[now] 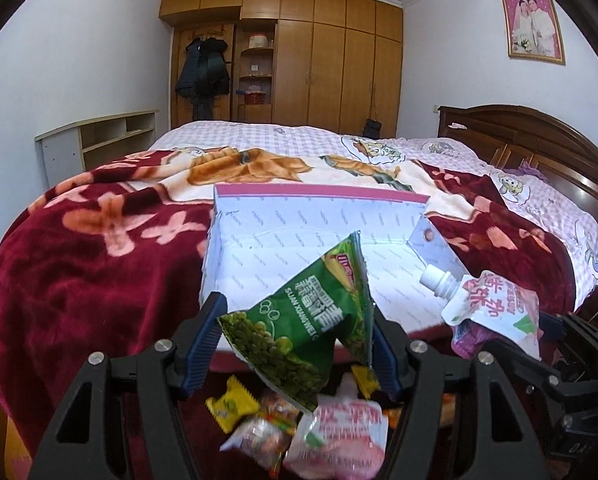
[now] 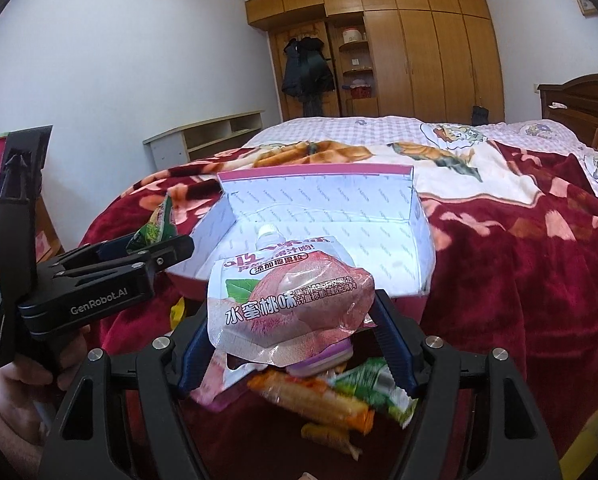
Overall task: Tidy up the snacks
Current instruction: 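Carry both held snacks into the pink box and open both tools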
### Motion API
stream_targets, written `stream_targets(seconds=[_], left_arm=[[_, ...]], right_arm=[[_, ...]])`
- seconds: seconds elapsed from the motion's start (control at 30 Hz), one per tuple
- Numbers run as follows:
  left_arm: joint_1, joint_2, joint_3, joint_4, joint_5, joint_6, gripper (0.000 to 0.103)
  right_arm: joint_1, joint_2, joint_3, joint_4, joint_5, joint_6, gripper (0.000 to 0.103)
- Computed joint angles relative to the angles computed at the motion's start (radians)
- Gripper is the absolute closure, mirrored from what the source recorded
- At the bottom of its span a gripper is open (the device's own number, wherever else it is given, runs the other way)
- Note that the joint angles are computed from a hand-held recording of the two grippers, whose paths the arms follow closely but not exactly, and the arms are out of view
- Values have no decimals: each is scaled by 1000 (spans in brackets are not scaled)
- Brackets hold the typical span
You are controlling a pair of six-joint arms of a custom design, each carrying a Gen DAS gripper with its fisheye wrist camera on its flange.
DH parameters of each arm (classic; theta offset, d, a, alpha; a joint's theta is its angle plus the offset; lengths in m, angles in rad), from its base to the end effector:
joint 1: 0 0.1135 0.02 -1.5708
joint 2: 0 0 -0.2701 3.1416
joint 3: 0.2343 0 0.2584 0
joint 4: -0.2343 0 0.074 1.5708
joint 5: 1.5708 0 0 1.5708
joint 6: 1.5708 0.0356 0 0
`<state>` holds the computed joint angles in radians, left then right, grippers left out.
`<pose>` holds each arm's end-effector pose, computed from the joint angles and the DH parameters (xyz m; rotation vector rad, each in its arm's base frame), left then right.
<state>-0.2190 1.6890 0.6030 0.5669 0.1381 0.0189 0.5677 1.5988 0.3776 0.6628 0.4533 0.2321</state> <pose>0.3083 -0.0736 0.1331 0.3319 2.0690 -0.2655 0.2275 0.1266 0.1117 -0.0840 2.0656 0.0070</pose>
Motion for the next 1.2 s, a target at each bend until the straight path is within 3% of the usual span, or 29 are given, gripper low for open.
stream_targets(seconds=[0.5, 0.97, 1.2], left_arm=[[-44, 245, 316, -124, -39, -4, 33], [-50, 455, 584, -281, -91, -14, 33], [-50, 495, 642, -330, -100, -15, 33]], right_arm=[[-182, 130, 201, -69, -146, -74, 29], [-270, 286, 379, -140, -194, -103, 29], [-287, 339, 446, -188, -213, -98, 29]])
